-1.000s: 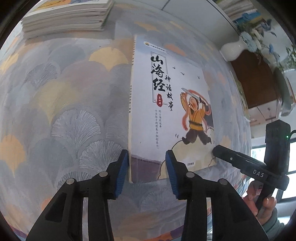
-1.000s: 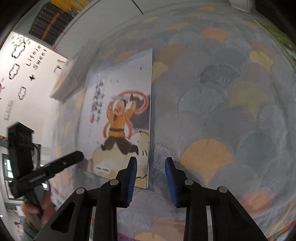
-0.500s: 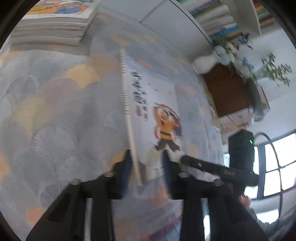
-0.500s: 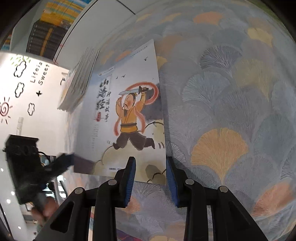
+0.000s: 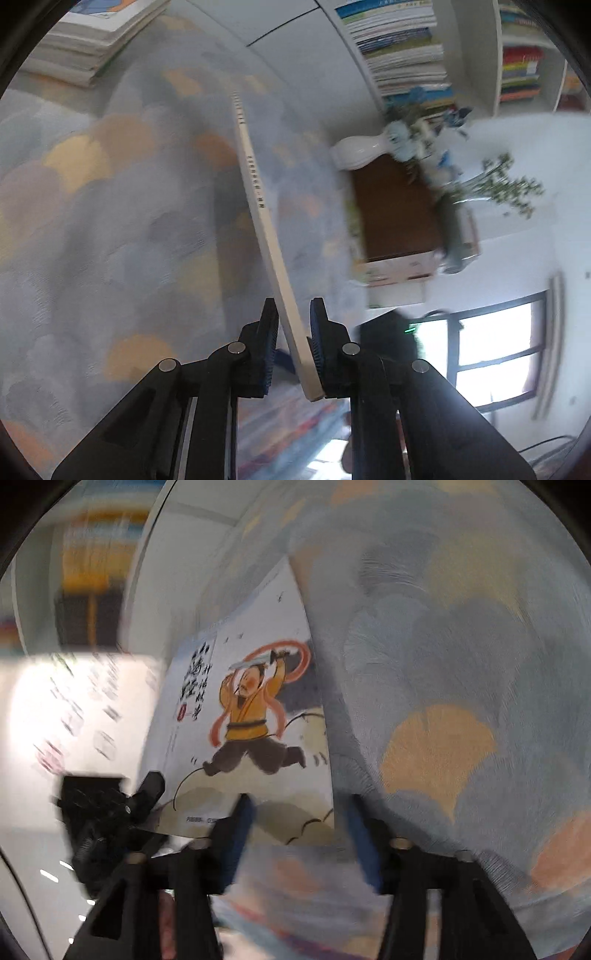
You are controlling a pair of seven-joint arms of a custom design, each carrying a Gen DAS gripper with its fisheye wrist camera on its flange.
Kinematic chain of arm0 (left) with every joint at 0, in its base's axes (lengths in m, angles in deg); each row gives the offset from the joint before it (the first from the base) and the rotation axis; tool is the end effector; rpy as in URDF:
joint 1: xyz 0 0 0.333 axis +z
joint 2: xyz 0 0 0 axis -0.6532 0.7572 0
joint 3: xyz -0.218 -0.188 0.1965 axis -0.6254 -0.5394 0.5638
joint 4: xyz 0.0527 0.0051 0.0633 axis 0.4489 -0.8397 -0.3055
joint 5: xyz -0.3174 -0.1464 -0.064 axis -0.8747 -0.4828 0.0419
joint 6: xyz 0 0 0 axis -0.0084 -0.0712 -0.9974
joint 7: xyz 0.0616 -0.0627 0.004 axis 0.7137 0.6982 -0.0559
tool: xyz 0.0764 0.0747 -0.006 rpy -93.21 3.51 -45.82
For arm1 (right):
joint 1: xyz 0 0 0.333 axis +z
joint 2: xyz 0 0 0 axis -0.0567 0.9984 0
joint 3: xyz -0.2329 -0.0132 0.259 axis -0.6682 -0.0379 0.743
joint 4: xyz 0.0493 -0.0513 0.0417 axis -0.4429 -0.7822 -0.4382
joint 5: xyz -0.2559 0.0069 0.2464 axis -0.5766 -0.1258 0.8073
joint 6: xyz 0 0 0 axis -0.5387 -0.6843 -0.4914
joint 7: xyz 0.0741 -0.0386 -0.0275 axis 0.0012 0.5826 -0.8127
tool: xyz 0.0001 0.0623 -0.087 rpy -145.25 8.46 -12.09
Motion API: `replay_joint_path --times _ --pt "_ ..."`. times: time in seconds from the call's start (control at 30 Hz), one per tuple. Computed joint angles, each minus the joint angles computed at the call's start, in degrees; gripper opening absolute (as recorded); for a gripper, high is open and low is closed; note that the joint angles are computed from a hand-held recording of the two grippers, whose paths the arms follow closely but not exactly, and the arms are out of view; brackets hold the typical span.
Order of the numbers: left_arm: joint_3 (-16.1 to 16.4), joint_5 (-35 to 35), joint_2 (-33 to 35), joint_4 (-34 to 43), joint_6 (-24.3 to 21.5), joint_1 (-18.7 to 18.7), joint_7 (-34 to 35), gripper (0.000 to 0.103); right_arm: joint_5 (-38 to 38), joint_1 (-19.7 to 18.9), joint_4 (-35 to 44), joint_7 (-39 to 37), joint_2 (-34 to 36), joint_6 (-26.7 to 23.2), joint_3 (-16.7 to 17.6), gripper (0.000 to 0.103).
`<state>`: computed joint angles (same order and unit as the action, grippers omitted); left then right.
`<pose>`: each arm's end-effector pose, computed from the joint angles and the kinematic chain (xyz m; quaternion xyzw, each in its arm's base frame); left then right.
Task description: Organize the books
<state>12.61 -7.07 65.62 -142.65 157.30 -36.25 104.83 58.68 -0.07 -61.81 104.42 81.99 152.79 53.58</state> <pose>0.6041 -0.0392 0.5029 0.7472 -0.4336 0.4760 0.1648 0.7074 0.2040 0.4391 -0.6159 0.6372 0.3579 0.2943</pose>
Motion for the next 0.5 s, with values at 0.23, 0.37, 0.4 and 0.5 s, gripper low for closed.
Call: replay_joint_path --times 0.23,0.37,0.4,0.5 --pt "0.0 -0.1 3.2 2.8 -4.6 1.5 -3.0 0.014 12.6 -2.9 -1.7 -0.5 2.5 3.0 3.1 0.043" --pt "0.5 13.1 3.9 4.3 -4.2 0.3 -8.8 0.014 1.9 1.5 4.1 -1.0 2.8 2.4 0.1 0.024" --pt "0.8 18.8 4.1 5.0 -4.3 -0.3 -11.0 0.014 -1.4 2.5 5.4 -1.5 2.8 2.0 -0.6 0.024" --pt "0.7 28.9 4.3 6.1 -4.1 -1.2 -14.6 0.014 -10.0 5.6 9.4 -2.6 2.8 1.4 -1.9 0.02"
